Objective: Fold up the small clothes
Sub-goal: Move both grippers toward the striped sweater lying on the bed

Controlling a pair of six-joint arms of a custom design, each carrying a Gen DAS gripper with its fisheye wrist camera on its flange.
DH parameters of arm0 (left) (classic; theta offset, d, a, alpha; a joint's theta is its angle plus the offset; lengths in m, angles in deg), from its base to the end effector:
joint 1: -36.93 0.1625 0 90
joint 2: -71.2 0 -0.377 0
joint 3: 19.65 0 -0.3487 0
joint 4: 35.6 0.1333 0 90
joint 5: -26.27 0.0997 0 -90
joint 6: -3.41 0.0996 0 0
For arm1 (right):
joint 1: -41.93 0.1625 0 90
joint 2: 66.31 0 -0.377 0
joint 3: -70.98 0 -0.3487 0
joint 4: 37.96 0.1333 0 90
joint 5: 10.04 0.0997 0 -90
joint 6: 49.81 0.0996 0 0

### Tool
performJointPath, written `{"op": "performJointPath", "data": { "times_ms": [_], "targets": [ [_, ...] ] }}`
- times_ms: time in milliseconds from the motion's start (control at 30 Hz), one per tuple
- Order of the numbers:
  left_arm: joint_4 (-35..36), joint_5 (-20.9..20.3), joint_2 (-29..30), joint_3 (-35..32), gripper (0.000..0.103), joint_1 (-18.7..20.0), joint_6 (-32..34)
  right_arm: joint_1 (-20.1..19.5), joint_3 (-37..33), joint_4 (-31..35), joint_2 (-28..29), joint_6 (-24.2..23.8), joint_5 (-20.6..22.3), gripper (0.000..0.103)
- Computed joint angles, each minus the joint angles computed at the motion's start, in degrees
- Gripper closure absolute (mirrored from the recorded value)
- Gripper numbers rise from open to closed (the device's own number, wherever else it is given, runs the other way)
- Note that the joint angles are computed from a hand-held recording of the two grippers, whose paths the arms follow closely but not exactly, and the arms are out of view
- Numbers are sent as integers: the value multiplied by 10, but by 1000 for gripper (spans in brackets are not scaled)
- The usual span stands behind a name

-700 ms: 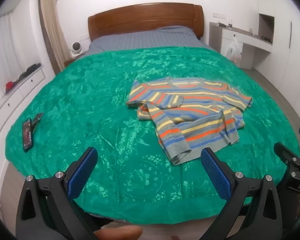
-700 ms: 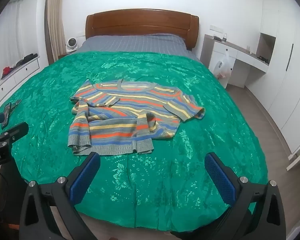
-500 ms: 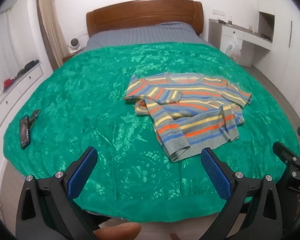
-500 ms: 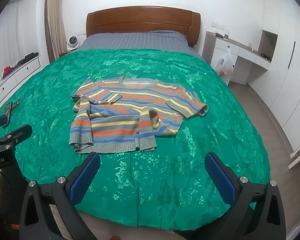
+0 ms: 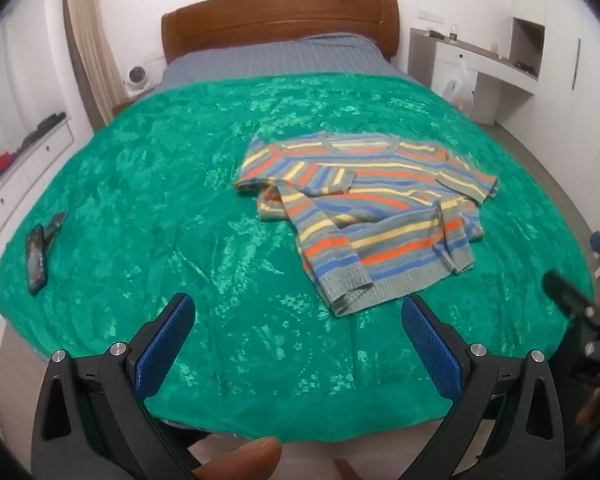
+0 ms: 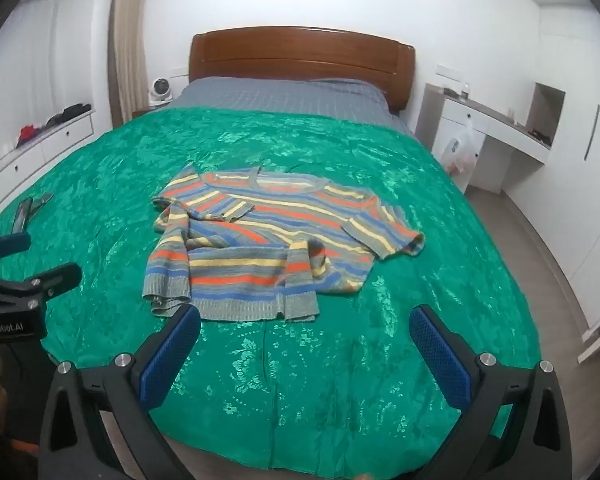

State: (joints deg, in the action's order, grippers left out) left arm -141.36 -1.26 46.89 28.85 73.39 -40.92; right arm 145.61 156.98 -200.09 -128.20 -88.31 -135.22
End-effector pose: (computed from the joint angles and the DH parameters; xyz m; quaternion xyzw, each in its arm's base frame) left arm -0.4743 -0.6260 0.1147 0.1065 0.8469 -0.3486 0.3871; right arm 0.2211 -0.5875 0.3723 0.2725 -0.8361 0.3195 0.3530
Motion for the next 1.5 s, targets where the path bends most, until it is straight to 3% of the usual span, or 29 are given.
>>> {"op": "performJointPath", "data": {
  "times_ms": [133,267,533,833,1267,1433,1500],
  "targets": [
    [29,-14,6,-17,0,4,-10,4,-26,61,12,44,-36,0],
    [49,-27,7,-24,0,7,-24,9,-41,83,21,55,-61,0],
    [91,-5,0,-21,0,9,-65,22,-56,60,44,57,-120,0],
    [106,-7,7,-32,0,10,-65,22,-56,25,54,32,-154,0],
    [58,-20,5,-16,0,16,-26,18,-56,9,58,17,-158,0],
    [-43,-108,-9,0,0,54,55,-12,-66,-36,59,-37,-86,0],
    [-61,-132,-4,-6,0,64,81,-23,-85,-46,77,-70,-88,0]
  ]
}}
